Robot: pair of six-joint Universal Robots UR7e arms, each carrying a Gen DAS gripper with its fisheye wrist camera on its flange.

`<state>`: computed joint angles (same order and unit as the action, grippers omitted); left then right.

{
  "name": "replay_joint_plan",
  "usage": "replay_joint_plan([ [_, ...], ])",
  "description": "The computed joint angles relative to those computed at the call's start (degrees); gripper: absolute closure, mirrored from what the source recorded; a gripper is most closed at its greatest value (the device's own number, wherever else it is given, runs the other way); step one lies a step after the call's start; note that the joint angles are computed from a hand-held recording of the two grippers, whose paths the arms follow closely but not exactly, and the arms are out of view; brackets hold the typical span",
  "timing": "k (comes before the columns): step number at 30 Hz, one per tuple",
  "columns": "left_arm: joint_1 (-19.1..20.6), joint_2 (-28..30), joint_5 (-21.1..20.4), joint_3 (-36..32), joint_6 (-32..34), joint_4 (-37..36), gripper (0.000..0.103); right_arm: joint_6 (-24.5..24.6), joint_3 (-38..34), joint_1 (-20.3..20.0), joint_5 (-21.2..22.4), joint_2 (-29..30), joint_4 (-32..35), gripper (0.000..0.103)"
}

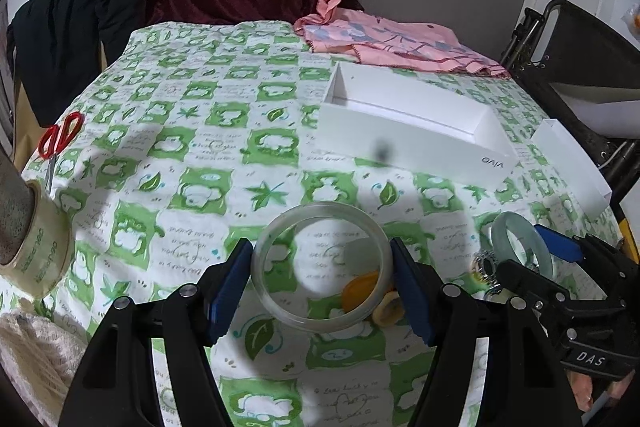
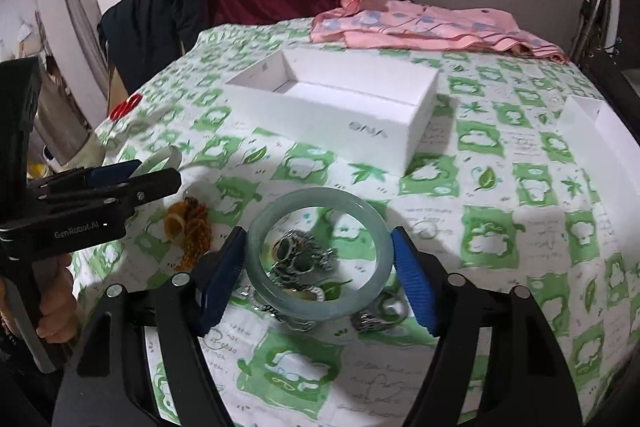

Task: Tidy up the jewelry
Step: 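Lower both bangles into the white vivo box and open both tools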

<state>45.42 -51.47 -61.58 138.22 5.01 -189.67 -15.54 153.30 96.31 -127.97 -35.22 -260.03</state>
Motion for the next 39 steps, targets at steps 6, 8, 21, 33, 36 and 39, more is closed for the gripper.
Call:
replay_joint_plan([
  [6, -1.3, 0.5, -1.1, -3.9, 2.8, 1.1, 0.034, -1.0, 0.2, 0.4, 0.3, -7.1, 1.2, 0.034],
  [8, -1.5, 1.1, -1.9, -6.2, 4.0, 1.0, 0.034, -2.4, -1.2, 0.8, -0.5, -10.7, 3.6, 0.034],
  [21, 0.5, 10.3, -4.1, -19.0, 6.4, 6.6, 0.034, -2.3, -7.1, -7.5, 9.1, -21.2, 18.9, 0.034],
  [33, 2.6, 8.9, -7.3, -18.3, 5.5, 6.4, 0.033, 0.8, -3.3, -10.8, 14.8, -22.7, 14.9, 0.033],
  [36, 3.2, 8.9, -7.5, -18.5, 5.1, 6.9, 0.033, 3.1, -1.5, -12.5, 16.7, -23.4, 15.1, 0.033],
  [39, 3.5, 9.2, -8.2, -18.6, 5.1, 7.5, 0.032, 5.2, 0.1, -14.7, 19.6, -23.6, 15.2, 0.033],
])
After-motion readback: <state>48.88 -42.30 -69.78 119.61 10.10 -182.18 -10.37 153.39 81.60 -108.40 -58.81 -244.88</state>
